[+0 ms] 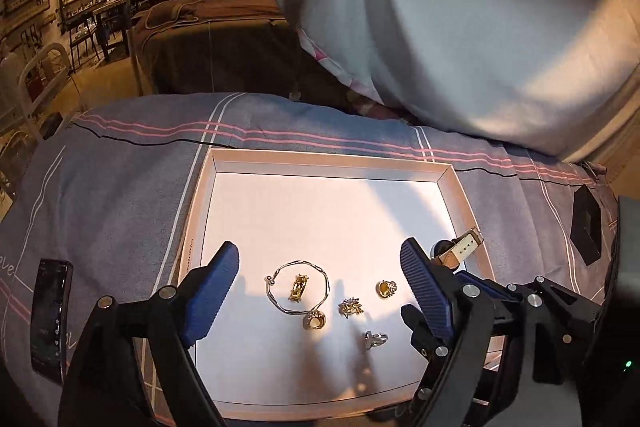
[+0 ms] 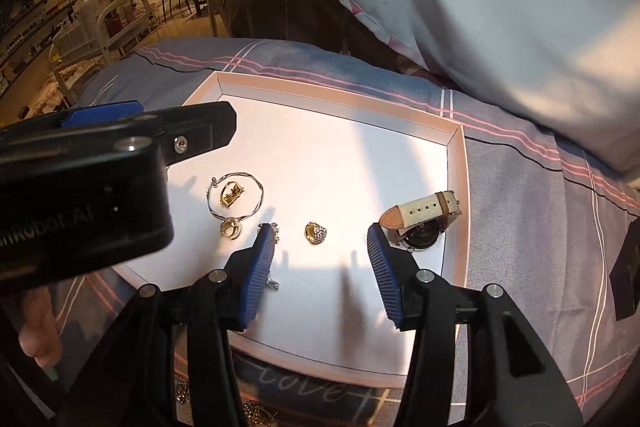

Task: Organize jewelry
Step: 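Withdraw both open tools from the box back to the chain pile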

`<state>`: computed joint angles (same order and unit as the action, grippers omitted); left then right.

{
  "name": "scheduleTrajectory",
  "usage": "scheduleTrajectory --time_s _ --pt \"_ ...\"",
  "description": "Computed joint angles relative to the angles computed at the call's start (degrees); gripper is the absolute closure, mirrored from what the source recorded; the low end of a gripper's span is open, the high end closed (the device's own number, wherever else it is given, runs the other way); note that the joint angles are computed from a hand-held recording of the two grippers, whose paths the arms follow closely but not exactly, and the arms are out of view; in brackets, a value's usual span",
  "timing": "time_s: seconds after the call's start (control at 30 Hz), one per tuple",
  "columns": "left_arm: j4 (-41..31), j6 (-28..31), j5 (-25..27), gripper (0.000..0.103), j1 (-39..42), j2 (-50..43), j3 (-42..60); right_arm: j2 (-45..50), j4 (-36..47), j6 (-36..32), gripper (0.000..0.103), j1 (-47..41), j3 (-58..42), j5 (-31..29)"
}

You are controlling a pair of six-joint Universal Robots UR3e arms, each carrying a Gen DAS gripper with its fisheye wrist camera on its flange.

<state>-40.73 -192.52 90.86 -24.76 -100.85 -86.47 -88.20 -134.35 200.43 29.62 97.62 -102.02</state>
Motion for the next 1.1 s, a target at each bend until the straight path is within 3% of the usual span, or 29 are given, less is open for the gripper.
scheduleTrajectory --time_s 0.23,0.33,0.57,0.63,0.73,0.87,0.93,1.0,1.1 --pt "2.33 1.88 0.35 0.019 -0.52 13.75 -15.21 -12.86 0.08 5.56 0.053 7.34 12.18 -3.96" --pt "3.98 3.18 0.59 0.018 -0.18 21.81 -26.52 -15.87 0.48 9.54 0.046 12.7 17.5 -6.08" --pt "3.32 4.99 0.94 0.018 0.3 31.29 -43.59 -8.5 -4.94 13.49 0.045 19.62 21.36 -5.57" --pt "3.36 4.42 2.06 0.018 -0.75 31.57 -45.44 -5.66 -7.01 14.55 0.045 20.85 20.68 -8.18" --pt "4.75 3.85 5.45 0.018 -2.97 30.3 -46.55 -5.18 -2.01 17.76 0.045 21.04 20.02 -12.65" --pt "5.78 3.95 6.26 0.018 -3.16 29.6 -47.49 -17.06 5.59 21.55 0.045 15.54 28.92 -13.78" --pt "6.12 3.75 5.94 0.018 -2.89 29.25 -47.38 -26.45 7.88 21.62 0.045 10.69 34.68 -11.28" --pt "5.95 4.23 5.38 0.018 -2.72 29.23 -46.9 -29.02 10.17 20.98 0.045 9.86 34.44 -10.74" --pt "5.02 4.47 5.84 0.018 -2.78 30.16 -46.48 -23.71 -0.05 17.93 0.044 12.78 32.08 -8.47"
